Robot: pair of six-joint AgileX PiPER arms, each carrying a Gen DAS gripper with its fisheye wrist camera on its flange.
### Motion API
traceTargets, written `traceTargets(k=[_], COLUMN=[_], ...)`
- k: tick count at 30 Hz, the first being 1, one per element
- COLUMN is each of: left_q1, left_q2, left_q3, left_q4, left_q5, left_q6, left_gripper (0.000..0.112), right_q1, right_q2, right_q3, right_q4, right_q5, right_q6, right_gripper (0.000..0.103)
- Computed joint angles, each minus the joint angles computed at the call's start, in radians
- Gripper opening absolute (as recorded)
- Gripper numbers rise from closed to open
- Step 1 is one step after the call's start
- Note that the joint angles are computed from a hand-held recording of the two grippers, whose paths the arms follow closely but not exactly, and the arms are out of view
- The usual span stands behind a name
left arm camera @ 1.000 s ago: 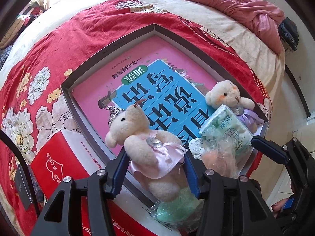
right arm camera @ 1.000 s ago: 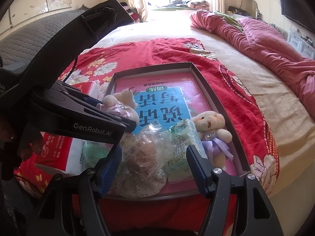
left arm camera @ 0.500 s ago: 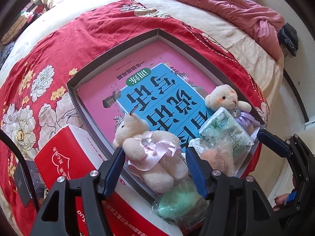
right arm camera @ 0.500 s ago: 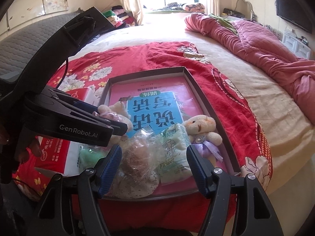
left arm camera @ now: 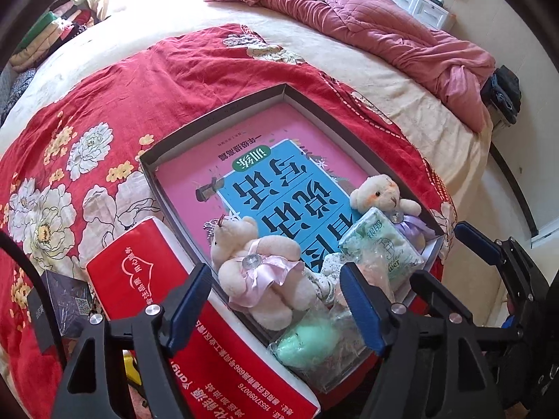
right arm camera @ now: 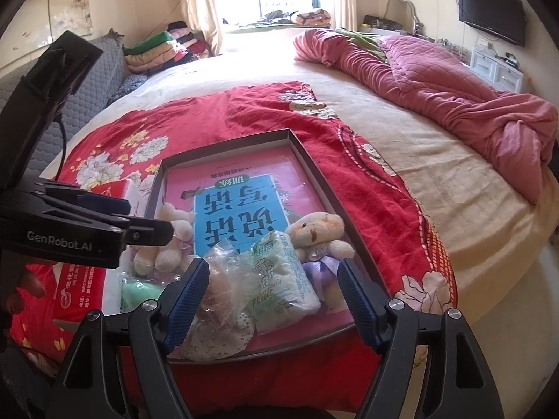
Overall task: Organize soft objects
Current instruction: 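Withdraw both open tools from the tray back over the pile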
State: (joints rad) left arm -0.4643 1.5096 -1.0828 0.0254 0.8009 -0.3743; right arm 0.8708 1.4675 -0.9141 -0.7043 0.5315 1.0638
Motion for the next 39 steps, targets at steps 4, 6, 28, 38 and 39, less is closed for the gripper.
traceTargets(k=[4,6,28,38,39], left_q1=[0.004,-0.009,-0.035,-0.104,-0.108], left_q2=[-0.062,-0.099,-0.339,-0.465,-0.479], left_q3=[0.033,0.047,0.08,0.14,0.145], left_q4=[-0.019,0.014,0.137,0.258,0.265], left_q5=[-0.005,-0.008,0.094,0.189,0.198], left_q6=[0.003,-0.029,-0.153,-0.296,-0.303], left_gripper=[0.08,0.084,0.087,0.089,0.089], right_q1=[0.021,0.036,0.183,0.349,0.364], right_q2=[-0.011,-0.014,-0.076,-0.074,-0.071], right_q3=[-0.006,-0.011,-0.105,-0.208,-0.215], right_q4=[-0.042,-0.069,-0.175,-0.283,-0.29], right_q5=[0.042,0.062,0.342,0.532,0.54], right_q6=[0.06,0.089,0.224,0.267,0.267], right_gripper=[0.078,0.078,0.079,0.079,0.079])
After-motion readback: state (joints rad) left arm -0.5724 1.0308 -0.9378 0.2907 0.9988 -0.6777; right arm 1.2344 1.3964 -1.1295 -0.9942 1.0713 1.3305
